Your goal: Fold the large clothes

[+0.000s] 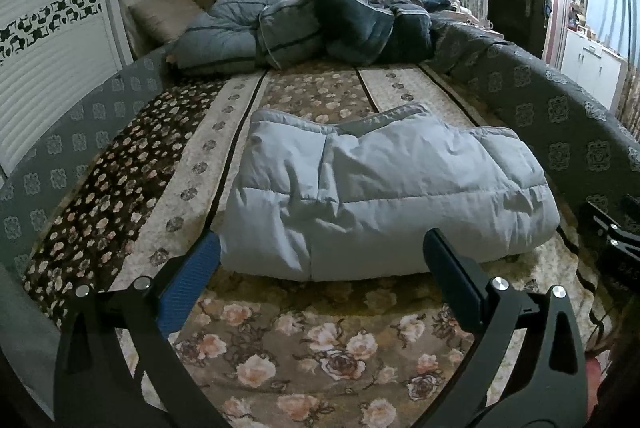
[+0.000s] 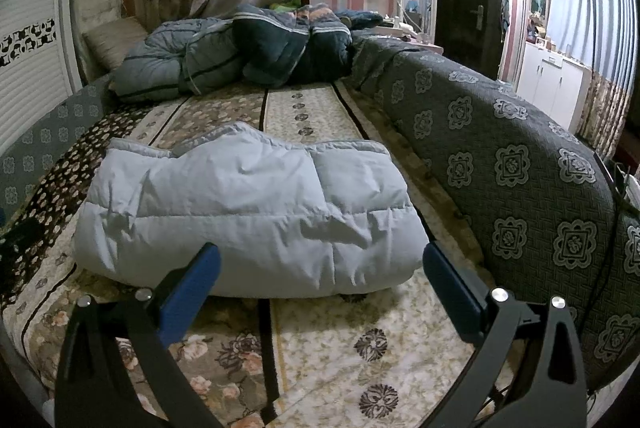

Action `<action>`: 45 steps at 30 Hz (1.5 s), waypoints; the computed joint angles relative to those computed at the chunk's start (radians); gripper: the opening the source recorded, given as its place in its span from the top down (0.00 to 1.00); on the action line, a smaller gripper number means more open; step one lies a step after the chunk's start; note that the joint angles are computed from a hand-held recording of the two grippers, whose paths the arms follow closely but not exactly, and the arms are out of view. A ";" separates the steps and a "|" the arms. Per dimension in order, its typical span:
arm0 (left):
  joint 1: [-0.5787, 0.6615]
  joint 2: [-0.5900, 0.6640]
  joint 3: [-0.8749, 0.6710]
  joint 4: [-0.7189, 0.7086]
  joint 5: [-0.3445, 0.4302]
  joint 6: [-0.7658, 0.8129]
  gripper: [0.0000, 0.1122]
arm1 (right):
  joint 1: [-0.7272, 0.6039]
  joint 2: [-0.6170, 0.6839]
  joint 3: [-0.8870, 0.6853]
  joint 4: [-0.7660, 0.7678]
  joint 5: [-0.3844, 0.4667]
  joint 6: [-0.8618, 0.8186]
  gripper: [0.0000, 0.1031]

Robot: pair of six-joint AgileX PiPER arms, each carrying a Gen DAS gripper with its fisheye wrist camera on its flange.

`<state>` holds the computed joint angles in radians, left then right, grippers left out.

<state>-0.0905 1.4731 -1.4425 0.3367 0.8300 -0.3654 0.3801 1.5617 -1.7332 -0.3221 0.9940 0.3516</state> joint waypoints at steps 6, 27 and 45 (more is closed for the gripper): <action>-0.009 0.001 0.011 0.031 -0.011 -0.019 0.11 | -0.001 0.000 0.003 0.002 -0.003 -0.003 0.02; -0.011 0.004 0.023 0.044 -0.023 -0.028 0.11 | 0.010 0.002 0.006 -0.007 -0.001 0.000 0.02; -0.029 0.009 0.018 0.068 -0.014 -0.062 0.11 | 0.004 -0.016 0.048 -0.021 -0.016 0.020 0.02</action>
<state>-0.1199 1.4822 -1.4246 0.4044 0.8158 -0.4277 0.3844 1.5460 -1.6850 -0.3432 0.9781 0.3712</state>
